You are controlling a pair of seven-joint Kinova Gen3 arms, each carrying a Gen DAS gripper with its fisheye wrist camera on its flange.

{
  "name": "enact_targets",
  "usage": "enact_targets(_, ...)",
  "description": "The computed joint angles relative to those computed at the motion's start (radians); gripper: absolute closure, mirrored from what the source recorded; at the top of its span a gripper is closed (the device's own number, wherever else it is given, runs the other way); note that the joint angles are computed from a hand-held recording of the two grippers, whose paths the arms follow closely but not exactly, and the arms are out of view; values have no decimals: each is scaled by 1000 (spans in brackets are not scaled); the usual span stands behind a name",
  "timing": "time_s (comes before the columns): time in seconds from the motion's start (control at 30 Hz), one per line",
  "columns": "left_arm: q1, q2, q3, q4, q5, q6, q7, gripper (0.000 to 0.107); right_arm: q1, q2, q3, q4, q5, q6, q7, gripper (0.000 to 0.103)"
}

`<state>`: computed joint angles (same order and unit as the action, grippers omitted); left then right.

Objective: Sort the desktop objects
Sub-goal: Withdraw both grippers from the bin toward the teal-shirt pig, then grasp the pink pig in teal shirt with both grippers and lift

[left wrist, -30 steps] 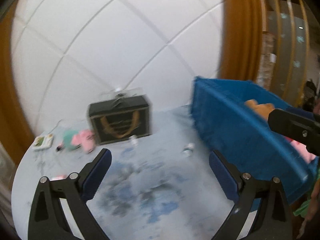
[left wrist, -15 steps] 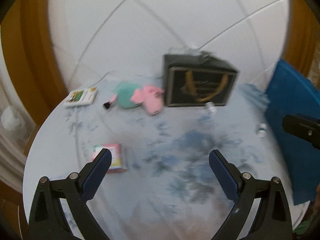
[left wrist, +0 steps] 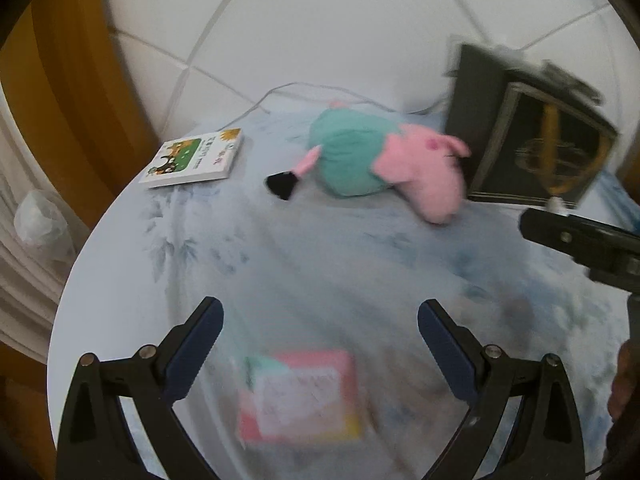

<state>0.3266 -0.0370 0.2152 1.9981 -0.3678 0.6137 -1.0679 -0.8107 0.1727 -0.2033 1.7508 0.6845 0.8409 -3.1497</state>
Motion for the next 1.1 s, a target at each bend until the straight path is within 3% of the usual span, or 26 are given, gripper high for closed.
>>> enact_targets(0.1, -20, 72, -28, -18, -17, -43, 10, 9, 35, 91, 43, -24, 21, -103, 14, 11)
enact_targets(0.3, -13, 157, -76, -51, 40, -100, -31, 9, 14, 251, 152, -114, 30, -163, 27, 11)
enact_targets(0.33, -7, 165, -83, -56, 43, -102, -30, 9, -11, 274, 188, -125, 44, -163, 5, 20)
enact_targets(0.4, 5, 172, -93, -60, 44, -102, -28, 9, -23, 292, 215, -126, 66, -192, -15, 49)
enact_targets(0.47, 22, 168, -100, -59, 32, -96, -16, 9, -35, 291, 229, -124, 69, -193, -6, 51)
enact_targets(0.57, 25, 129, -101, -39, 57, -92, -37, 9, -37, 226, 214, -55, 54, -237, 18, 54)
enact_targets(0.7, -9, 49, -61, 6, 201, -92, -187, 9, -49, 90, 144, 79, 50, -211, 6, 56)
enact_targets(0.87, 25, 7, -14, 16, 342, -55, -356, 9, -79, -96, 35, 225, -29, -32, -41, 56)
enact_targets(0.93, 103, 22, -21, 3, 329, -35, -345, 9, -58, -156, 1, 265, -77, 1, -14, 54)
enact_targets(1.0, 196, 49, -31, -22, 258, -13, -276, 9, -35, -202, -26, 303, -111, 7, -7, 44)
enact_targets(1.1, 335, 101, -77, -72, 136, 25, -184, 9, -9, -237, -77, 326, -120, 51, -57, 38)
